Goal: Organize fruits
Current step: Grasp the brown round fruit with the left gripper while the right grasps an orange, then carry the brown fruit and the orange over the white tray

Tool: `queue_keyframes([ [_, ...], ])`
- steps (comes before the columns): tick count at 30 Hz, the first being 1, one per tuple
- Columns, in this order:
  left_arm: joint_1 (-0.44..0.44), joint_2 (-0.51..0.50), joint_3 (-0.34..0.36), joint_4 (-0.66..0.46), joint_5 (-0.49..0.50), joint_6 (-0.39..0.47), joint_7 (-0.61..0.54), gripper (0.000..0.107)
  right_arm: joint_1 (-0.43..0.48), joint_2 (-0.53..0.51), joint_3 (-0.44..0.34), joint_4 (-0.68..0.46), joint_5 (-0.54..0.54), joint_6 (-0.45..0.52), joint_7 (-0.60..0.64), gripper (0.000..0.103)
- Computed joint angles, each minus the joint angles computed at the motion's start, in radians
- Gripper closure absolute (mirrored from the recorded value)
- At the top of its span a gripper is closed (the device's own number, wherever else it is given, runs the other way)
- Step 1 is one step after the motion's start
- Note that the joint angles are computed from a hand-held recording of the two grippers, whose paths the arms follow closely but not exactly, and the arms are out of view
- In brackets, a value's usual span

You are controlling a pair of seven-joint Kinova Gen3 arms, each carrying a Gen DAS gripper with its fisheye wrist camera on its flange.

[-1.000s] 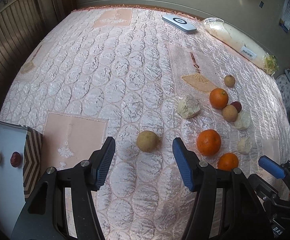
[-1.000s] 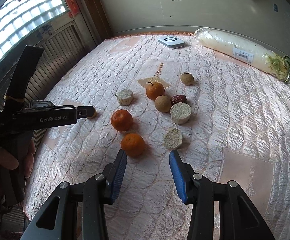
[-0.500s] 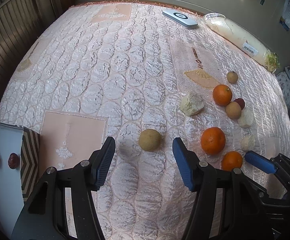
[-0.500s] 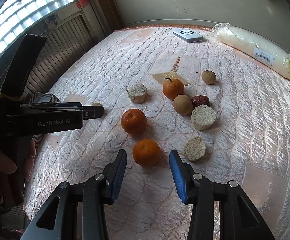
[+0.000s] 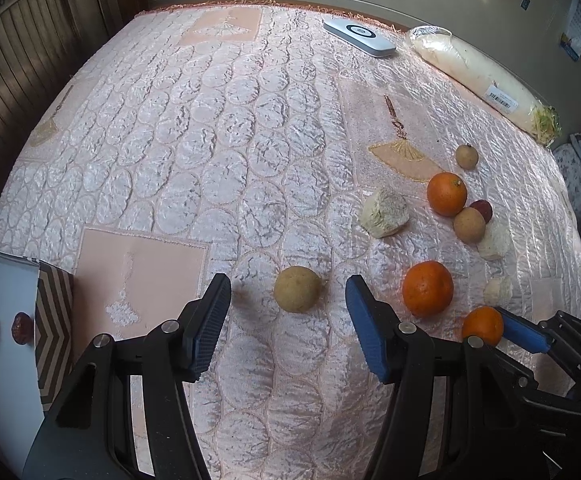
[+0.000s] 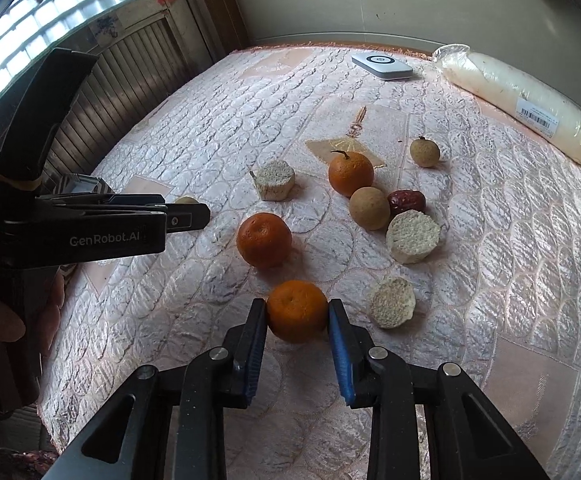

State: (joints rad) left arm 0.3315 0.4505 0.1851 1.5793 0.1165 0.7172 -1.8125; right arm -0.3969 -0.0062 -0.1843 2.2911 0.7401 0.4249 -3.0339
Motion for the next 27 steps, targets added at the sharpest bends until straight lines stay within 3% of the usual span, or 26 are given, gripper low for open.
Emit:
queue_keyframes([
  [2,0.009,-0.005,-0.005,0.010,-0.014,-0.017,-0.001,0.050,-0.001,-0.010,-0.003,0.004,0.000,0.006,-0.005,0.074],
  [4,0.026,-0.008,-0.015,0.015,-0.040,-0.025,0.005,0.071,0.000,-0.019,-0.010,0.006,-0.002,0.013,-0.013,0.074],
  [7,0.018,-0.005,-0.004,0.016,-0.040,-0.021,-0.012,0.083,0.005,-0.028,-0.019,0.010,-0.002,0.014,-0.025,0.074],
  [27,-0.083,-0.119,-0.008,0.079,0.045,-0.031,-0.073,0.083,-0.048,-0.010,-0.055,-0.074,0.015,0.087,-0.027,0.074],
])
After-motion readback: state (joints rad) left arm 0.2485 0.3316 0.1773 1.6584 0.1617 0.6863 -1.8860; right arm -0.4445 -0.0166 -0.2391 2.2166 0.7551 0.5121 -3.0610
